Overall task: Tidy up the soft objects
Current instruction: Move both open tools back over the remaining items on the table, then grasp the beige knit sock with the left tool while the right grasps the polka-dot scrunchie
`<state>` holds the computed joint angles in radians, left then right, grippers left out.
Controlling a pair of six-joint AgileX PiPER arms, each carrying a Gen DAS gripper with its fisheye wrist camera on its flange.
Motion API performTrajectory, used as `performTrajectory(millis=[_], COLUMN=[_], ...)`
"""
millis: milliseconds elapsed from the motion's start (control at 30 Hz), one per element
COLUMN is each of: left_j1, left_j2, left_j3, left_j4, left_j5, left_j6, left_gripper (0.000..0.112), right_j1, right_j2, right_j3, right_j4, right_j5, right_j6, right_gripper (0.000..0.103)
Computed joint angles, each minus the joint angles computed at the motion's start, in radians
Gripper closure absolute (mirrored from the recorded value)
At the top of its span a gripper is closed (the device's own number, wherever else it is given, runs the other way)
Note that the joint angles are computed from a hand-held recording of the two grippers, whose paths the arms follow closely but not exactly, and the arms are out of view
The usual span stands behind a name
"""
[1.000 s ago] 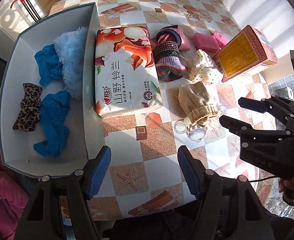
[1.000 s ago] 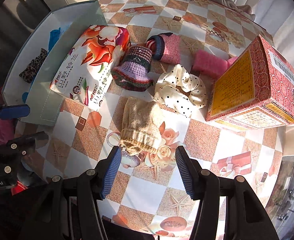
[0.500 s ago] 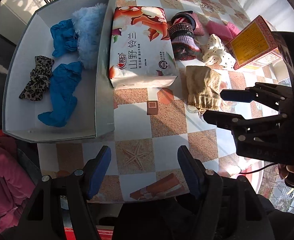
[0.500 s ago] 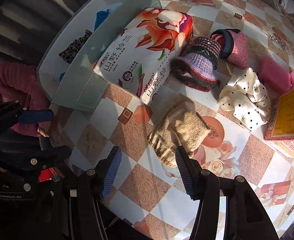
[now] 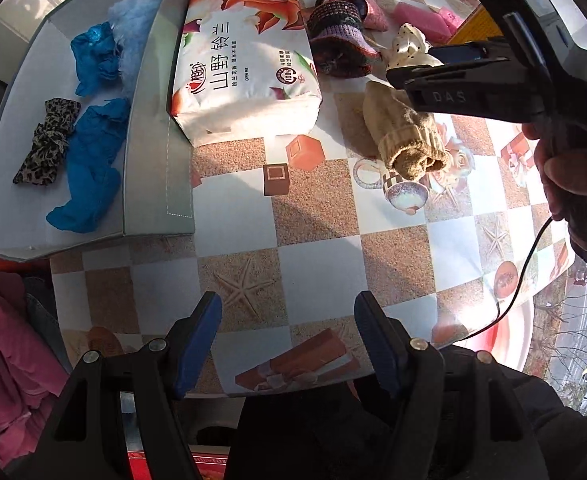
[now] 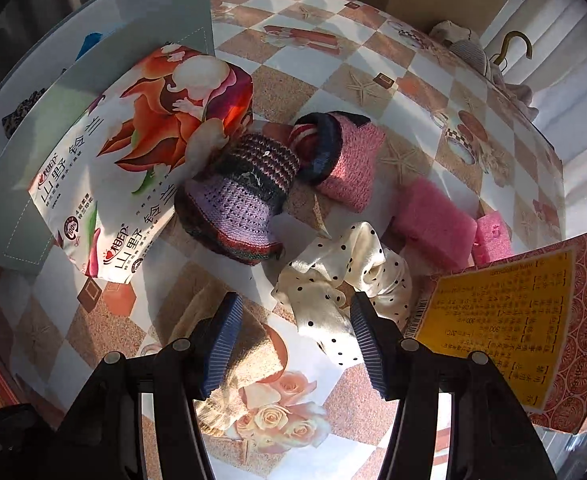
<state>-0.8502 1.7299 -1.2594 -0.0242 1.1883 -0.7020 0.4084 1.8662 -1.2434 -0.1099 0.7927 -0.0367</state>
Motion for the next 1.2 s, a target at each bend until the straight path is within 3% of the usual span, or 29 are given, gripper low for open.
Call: performTrajectory(millis=[67, 133, 300, 400, 467, 500, 767, 967, 1100, 1167, 1200], left_j1=[-0.001, 0.003, 0.018, 0.022, 0.027, 0.029, -0.016, -0.007, 0.011, -0.011, -0.013], left_j2=[-0.011, -0.019, 0.0, 0.024, 0.035, 0.042, 0.169, 0.315, 0.391, 0.364, 0.364], left_j3=[0.017, 0.031, 0.024, 0.014, 0.014, 0.014, -0.117, -0.244, -0.255, -0.238, -0.241], left_j4=[-0.001, -0.007, -0.023, -0.034, -0.054, -0.066, -0.19, -0.346, -0.384, -0.376, -0.377], left_j5=[0.002, -0.002, -0.028, -0.053, -0.07, -0.078, -0.132, -0.117, -0.124, -0.153, -0.152], left_j6=[-0.009, -0.014, 0.01, 0.036, 0.056, 0.068, 0.273, 0.406, 0.356, 0.304, 0.306], left_gripper=[0.039, 0.039, 0.039, 0.039, 0.04, 0.039, 0.034, 0.034, 0.034, 0.035, 0.043], right_j1=[-0.015, -0.046, -0.053, -0.075, -0.12, -0.15, -0.356, -0.42, -0.413, -0.434, -0.432], right_j2=[0.061, 0.101, -0.001, -0.116, -0.205, -0.252, -0.417, -0.474, -0.497, -0.506, -0.502], right_j3=[-0.048, -0.079, 0.094, 0.255, 0.346, 0.387, 0.501, 0.524, 0.519, 0.512, 0.508], right_j4=[0.057, 0.166, 0.326, 0.41, 0.435, 0.444, 0.375, 0.312, 0.29, 0.287, 0.286], right_j5=[0.036, 0.099, 0.116, 0.089, 0.056, 0.043, 0.068, 0.102, 0.114, 0.131, 0.132], right_j6=[-0.012, -0.085, -0.237, -0.278, -0.255, -0.244, -0.263, -0.265, -0.254, -0.274, -0.275], right_gripper=[0.049, 0.067, 0.067, 0.066, 0.047, 0.044, 0.044, 0.044, 0.044, 0.044, 0.044])
